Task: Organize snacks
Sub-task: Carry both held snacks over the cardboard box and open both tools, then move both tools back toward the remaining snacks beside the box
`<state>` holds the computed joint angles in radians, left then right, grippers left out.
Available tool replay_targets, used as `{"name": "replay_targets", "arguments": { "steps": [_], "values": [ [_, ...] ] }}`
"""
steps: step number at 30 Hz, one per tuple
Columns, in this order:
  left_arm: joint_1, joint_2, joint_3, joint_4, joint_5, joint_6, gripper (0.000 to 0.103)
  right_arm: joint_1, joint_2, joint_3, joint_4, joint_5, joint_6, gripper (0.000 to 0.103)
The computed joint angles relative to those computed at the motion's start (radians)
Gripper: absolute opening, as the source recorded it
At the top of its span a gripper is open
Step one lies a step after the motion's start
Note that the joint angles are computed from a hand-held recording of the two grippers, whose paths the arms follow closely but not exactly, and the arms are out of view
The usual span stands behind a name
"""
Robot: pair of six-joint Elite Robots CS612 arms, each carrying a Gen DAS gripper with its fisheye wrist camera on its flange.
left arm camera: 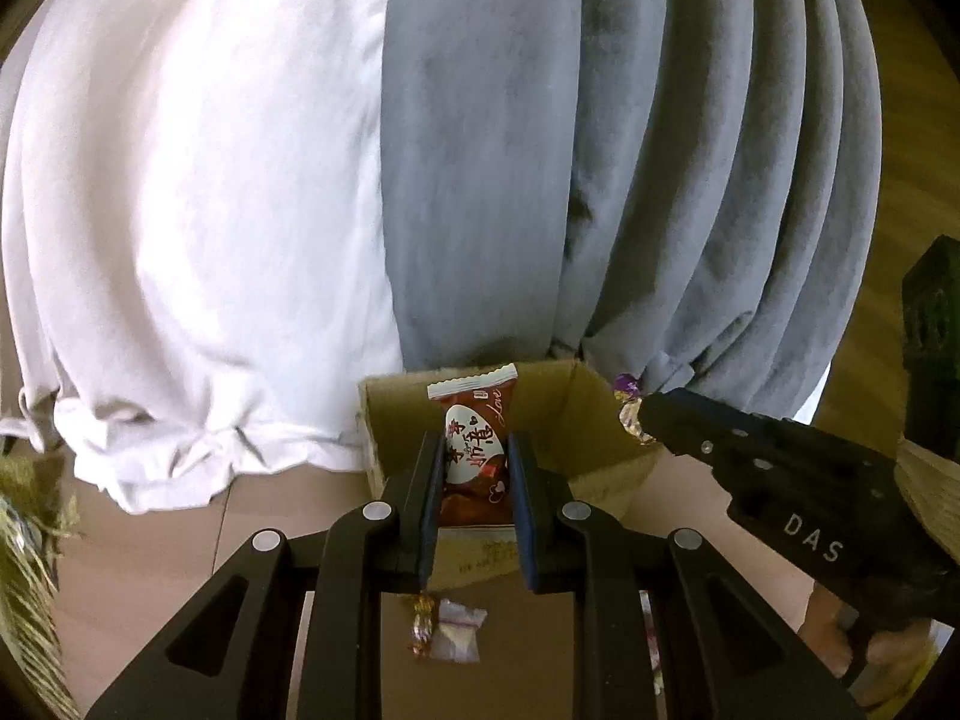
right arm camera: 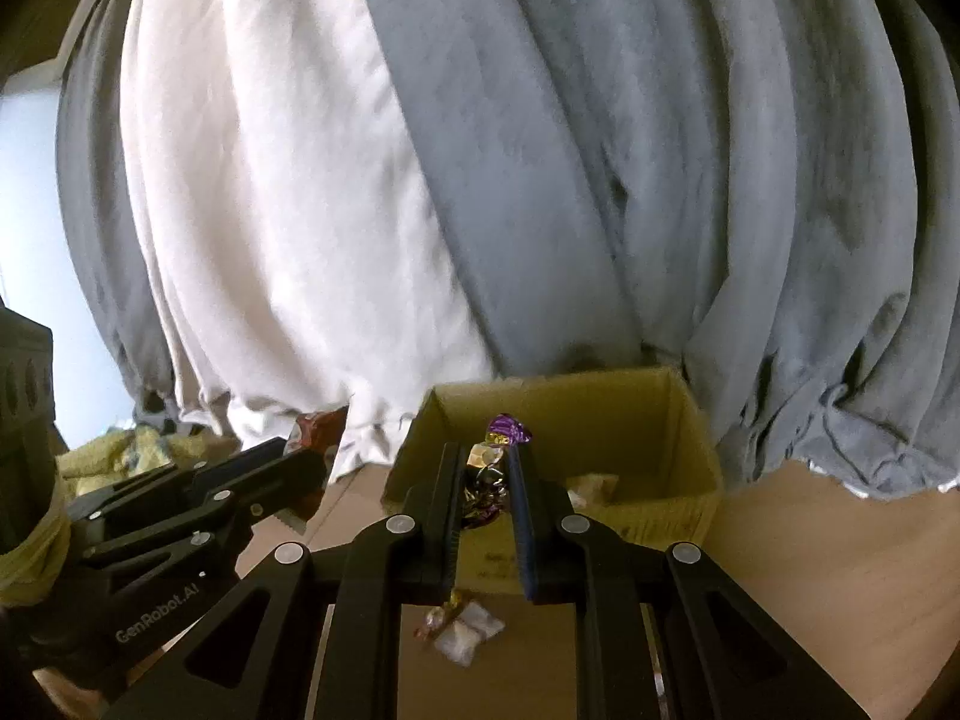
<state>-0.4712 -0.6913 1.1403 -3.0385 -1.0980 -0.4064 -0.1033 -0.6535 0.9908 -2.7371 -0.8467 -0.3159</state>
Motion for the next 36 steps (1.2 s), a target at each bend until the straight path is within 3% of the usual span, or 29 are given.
{"name": "replay_targets", "arguments": {
  "steps": [6,21,23,29,36],
  "values": [
    [0.018,0.037,-0.093,0.059,-0.033,0.028,0.022,0.006,0.041,-0.092,0.034,-0.016,0.006,0.016],
    [0.064,0.154,-0.352,0.307,-0.153,0.023,0.022,0.031,0.176,-0.379,0.280,-0.088,-0.034,0.017],
    [0.069,0.170,-0.386,0.335,-0.161,0.028,0.028,0.034,0.193,-0.412,0.308,-0.100,-0.038,0.017],
    [0.063,0.158,-0.356,0.310,-0.112,0.031,0.034,0.040,0.209,-0.445,0.356,-0.134,-0.039,0.018],
    [0.043,0.100,-0.224,0.223,-0.047,0.035,0.036,0.035,0.144,-0.302,0.260,-0.130,-0.048,0.018]
  ]
}}
